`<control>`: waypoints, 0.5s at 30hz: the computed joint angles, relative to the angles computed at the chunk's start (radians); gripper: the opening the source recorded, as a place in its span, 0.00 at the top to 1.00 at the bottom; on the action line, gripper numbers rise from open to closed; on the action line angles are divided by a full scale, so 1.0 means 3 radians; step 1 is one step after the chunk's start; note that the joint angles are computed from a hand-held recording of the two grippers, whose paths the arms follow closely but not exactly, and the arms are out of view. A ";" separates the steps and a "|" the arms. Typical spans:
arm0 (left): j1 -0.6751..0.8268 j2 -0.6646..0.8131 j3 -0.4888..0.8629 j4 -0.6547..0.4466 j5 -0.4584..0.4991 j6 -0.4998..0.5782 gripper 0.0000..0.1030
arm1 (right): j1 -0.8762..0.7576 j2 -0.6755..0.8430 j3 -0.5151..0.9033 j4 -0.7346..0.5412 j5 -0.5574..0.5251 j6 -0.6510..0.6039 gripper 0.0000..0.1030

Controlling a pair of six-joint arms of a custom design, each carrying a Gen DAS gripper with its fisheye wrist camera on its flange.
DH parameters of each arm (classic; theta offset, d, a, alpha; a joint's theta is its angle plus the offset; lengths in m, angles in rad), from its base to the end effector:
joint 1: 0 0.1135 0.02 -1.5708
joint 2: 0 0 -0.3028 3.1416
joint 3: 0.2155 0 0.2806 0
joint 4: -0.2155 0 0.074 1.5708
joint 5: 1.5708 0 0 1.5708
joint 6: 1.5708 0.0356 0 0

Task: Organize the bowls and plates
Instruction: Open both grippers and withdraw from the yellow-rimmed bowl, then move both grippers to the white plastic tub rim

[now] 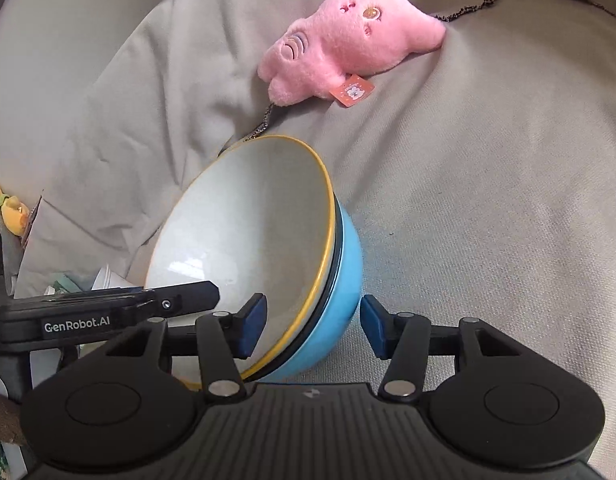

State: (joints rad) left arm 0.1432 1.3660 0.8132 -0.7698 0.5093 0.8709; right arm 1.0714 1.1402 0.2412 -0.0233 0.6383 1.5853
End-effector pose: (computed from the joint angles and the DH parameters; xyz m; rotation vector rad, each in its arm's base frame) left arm 0.2490 0.0184 0.2152 1.0225 2.4435 -0.4421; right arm 0.1015 0.1418 0.1297 0.8383 2.1771 0.5726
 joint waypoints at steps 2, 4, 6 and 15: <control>0.0138 -0.0016 0.0035 -0.0129 0.0083 0.0149 0.58 | 0.0079 -0.0081 0.0161 -0.0459 0.0082 0.0130 0.50; 0.0305 -0.0027 0.0070 -0.0237 0.0198 0.0300 0.58 | 0.0147 -0.0123 0.0350 -0.0931 0.0147 0.0265 0.50; 0.0504 -0.0016 0.0141 -0.0376 0.0348 0.0434 0.58 | 0.0195 -0.0113 0.0563 -0.1362 0.0189 0.0384 0.50; 0.1710 0.0557 0.0832 -0.1421 0.1237 0.1581 0.58 | 0.0071 0.0636 0.2084 -0.2672 0.0236 -0.0088 0.49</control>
